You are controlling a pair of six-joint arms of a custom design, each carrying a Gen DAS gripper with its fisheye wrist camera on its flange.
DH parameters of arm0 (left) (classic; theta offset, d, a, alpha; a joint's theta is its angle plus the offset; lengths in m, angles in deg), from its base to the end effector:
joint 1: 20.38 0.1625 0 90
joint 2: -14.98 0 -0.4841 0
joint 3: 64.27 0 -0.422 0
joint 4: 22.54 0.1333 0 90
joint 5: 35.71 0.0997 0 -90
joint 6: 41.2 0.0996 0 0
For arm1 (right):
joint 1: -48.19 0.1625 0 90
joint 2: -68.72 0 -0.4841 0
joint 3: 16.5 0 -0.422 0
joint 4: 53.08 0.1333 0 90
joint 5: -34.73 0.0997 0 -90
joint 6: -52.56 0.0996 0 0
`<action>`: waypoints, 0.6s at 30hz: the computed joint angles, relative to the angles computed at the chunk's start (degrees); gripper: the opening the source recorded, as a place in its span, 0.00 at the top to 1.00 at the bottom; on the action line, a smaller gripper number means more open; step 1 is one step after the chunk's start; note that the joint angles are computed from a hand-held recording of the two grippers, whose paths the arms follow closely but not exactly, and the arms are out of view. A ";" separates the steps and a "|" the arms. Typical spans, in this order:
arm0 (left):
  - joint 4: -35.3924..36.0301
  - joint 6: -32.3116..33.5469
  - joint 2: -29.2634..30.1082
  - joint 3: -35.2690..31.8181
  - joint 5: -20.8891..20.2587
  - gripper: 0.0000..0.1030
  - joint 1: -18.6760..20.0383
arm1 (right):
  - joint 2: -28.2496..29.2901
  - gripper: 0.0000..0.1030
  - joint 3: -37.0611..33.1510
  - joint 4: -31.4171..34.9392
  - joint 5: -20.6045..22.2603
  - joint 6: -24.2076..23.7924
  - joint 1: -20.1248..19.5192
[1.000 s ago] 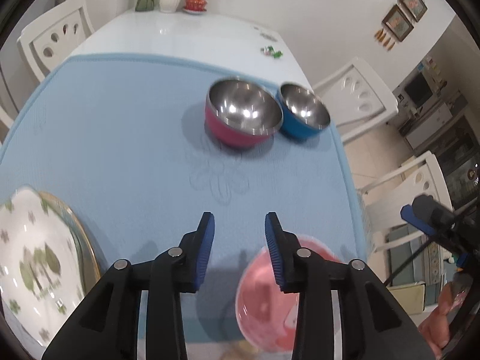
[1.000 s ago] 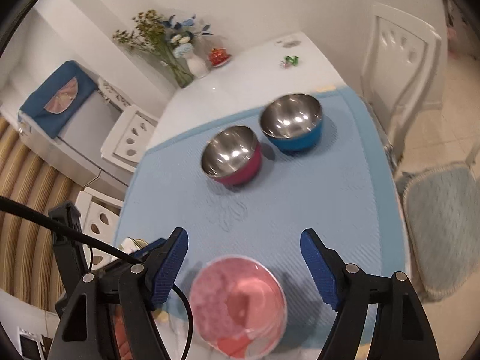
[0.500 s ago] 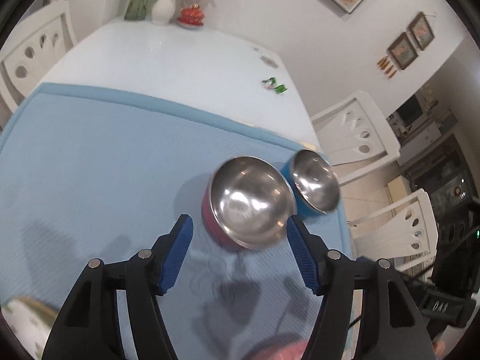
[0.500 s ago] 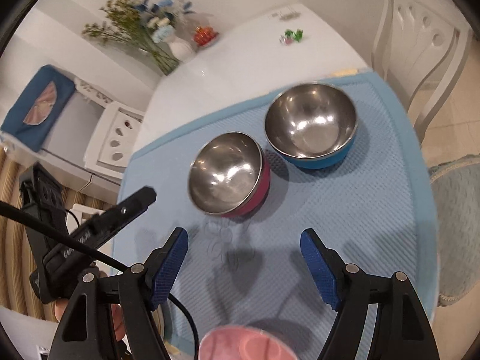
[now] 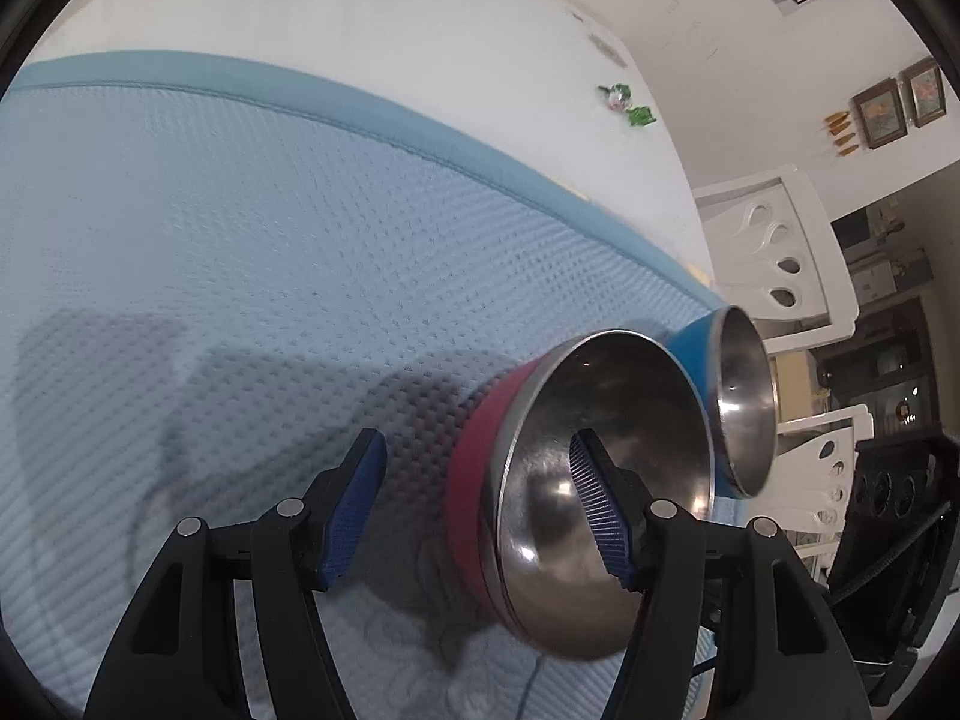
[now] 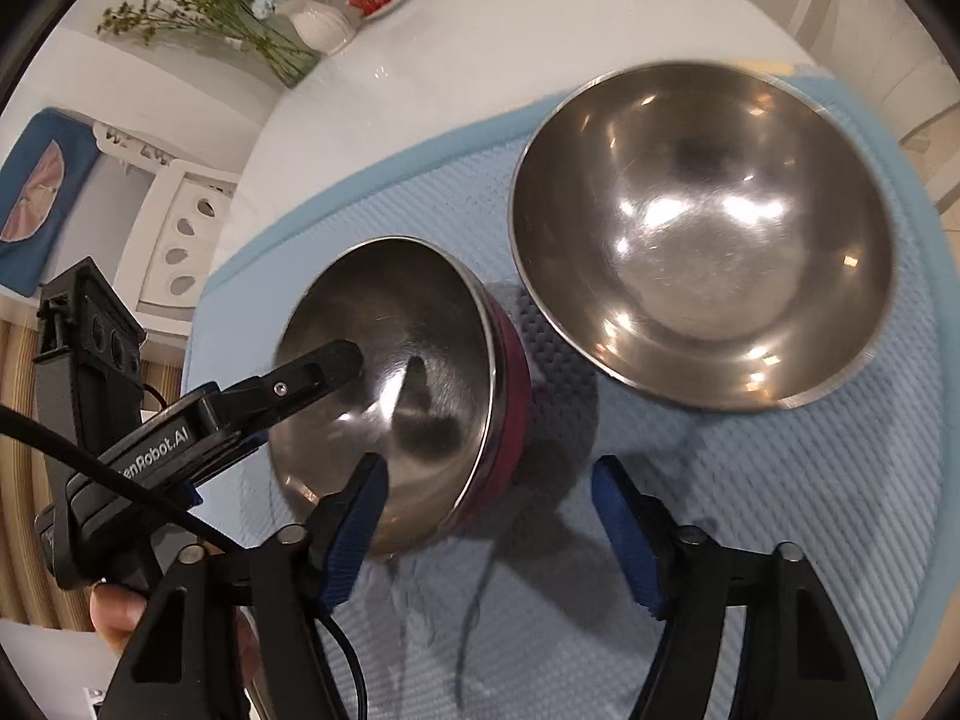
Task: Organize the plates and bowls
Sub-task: 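Grasp the steel bowl rim with both grippers and carry it over the pink bowl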
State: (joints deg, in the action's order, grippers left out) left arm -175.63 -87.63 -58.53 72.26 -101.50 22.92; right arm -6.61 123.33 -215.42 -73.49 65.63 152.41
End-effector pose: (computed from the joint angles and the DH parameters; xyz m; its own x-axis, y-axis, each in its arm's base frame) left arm -0.1925 -0.4207 0.1599 -0.9587 -0.0396 -0.2818 0.0482 0.9534 -0.2980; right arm 0.2012 -0.3781 0.1698 -0.9621 0.0302 0.2709 -0.0265 0.9788 -0.2029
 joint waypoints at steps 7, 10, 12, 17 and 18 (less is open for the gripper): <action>-0.47 2.15 1.23 0.07 0.12 0.77 0.52 | 2.36 0.54 -0.24 -1.14 -0.07 -2.26 -0.97; -0.82 2.17 1.01 0.44 -0.36 0.84 0.43 | 2.92 0.64 -0.35 -1.38 -0.59 -2.73 -0.09; -0.49 2.11 0.57 0.77 0.00 0.84 -0.11 | 3.68 0.64 -0.84 -1.06 -2.43 -2.46 1.19; 0.30 1.94 -1.73 2.05 1.54 0.84 -2.52 | 2.97 0.64 -0.49 -0.89 -3.86 -2.87 3.23; 0.36 1.72 -2.37 2.39 1.77 0.84 -3.12 | 2.56 0.64 -0.39 -0.73 -3.91 -2.78 3.54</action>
State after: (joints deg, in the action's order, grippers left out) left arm -175.28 -85.92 -60.90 74.65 -99.73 19.80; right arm -4.04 122.94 -216.15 -77.40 62.85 155.95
